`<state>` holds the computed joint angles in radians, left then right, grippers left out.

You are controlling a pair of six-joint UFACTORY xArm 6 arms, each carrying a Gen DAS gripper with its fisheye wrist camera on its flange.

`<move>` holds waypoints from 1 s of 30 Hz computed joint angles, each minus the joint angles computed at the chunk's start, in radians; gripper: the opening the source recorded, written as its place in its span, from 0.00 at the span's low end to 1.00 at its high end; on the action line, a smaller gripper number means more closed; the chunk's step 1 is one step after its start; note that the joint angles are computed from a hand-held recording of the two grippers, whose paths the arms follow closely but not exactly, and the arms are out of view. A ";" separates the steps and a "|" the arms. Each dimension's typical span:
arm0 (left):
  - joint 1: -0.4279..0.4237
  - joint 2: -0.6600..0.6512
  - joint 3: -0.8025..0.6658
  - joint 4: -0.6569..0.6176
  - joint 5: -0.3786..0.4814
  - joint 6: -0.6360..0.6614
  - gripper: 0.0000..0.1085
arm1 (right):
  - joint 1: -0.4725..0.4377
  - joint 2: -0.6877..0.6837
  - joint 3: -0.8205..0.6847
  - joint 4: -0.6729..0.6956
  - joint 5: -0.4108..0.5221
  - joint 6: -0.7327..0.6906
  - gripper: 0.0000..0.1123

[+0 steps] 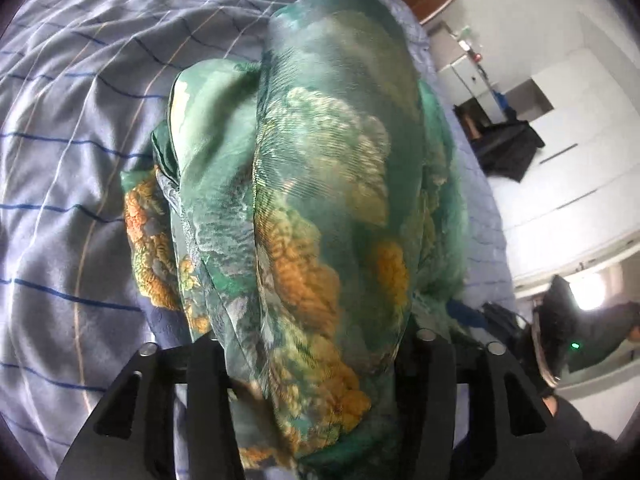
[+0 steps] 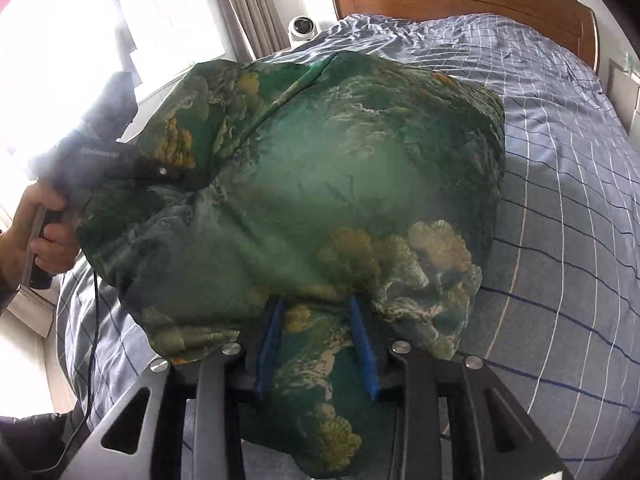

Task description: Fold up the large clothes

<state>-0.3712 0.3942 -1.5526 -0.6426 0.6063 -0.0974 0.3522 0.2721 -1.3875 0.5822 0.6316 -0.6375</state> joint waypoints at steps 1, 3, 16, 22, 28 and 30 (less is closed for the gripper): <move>0.002 -0.017 0.006 0.028 0.008 -0.015 0.57 | -0.002 -0.004 0.001 0.002 0.003 -0.003 0.30; 0.006 -0.082 0.071 0.093 -0.009 -0.041 0.61 | -0.006 -0.014 0.002 0.004 0.005 0.004 0.31; -0.045 -0.234 0.085 0.632 -0.139 -0.428 0.71 | -0.033 0.031 -0.249 -0.144 0.116 0.214 0.45; -0.060 0.044 -0.198 0.794 -0.106 -0.635 0.73 | -0.044 0.250 -0.649 -0.262 0.294 0.330 0.45; -0.025 0.114 -0.169 0.901 0.018 -0.741 0.43 | -0.039 0.354 -0.753 -0.250 0.347 0.376 0.45; 0.003 0.100 -0.114 0.842 -0.041 -0.744 0.38 | -0.031 0.380 -0.743 -0.234 0.338 0.369 0.45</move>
